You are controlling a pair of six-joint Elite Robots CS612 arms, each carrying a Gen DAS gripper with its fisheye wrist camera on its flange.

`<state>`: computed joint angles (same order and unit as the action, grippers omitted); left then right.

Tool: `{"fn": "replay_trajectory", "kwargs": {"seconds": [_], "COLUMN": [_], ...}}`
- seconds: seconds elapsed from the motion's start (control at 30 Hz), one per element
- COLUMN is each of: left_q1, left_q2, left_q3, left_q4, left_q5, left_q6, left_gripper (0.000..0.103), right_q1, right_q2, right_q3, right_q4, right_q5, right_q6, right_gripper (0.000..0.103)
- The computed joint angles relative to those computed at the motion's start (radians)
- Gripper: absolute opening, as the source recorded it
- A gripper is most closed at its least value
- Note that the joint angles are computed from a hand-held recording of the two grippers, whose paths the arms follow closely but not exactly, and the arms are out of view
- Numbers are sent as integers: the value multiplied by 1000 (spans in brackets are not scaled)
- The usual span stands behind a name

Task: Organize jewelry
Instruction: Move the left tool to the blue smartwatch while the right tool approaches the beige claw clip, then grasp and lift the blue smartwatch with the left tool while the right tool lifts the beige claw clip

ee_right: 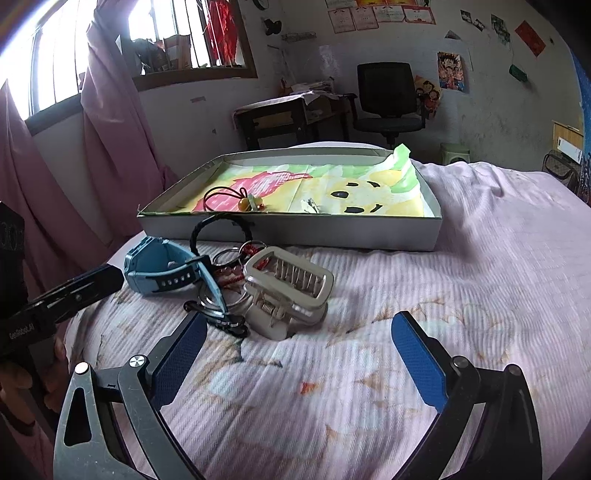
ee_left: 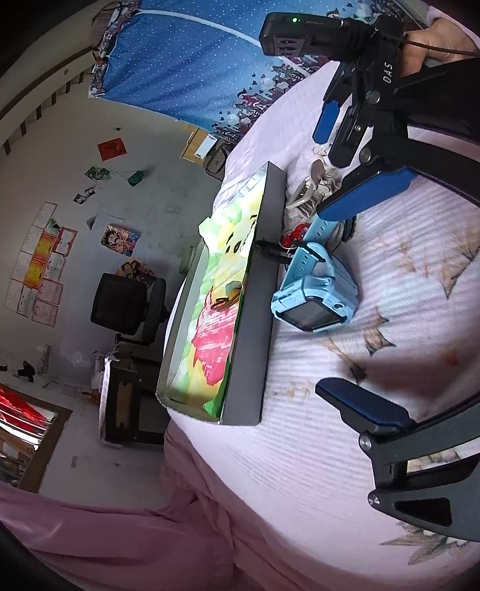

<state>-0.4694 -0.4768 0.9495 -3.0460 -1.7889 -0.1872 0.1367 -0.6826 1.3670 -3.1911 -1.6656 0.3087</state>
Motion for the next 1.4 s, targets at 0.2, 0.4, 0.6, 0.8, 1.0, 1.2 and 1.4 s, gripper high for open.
{"fn": "replay_trajectory", "kwargs": {"seconds": [0.2,0.4,0.6,0.8,1.0,1.2,1.4], "left_q1": [2,4,6,4,-2,-15,-16], "left_q2": [22,41,53,43,34,13,1], "left_q3": [-47,-86,-115,-91,-80,-40,-10], "left_q4": [51,77,115,88,98,60,9], "left_q5": [-21,-37,-45,-33,-3,65,87], "left_q6": [-29,-32,-30,-27,1,45,39], "left_gripper": [69,58,44,33,30,21,17], "right_q1": [-10,-15,-19,-22,-21,-17,-14], "right_q2": [14,30,51,57,57,54,50], "right_q3": [-40,-74,-113,-120,-112,-106,-97], "right_q4": [56,86,109,116,106,102,89], "right_q5": [40,67,85,101,96,82,68], "right_q6": [12,8,8,17,24,18,20], "right_gripper": [87,85,74,64,64,52,51]}}
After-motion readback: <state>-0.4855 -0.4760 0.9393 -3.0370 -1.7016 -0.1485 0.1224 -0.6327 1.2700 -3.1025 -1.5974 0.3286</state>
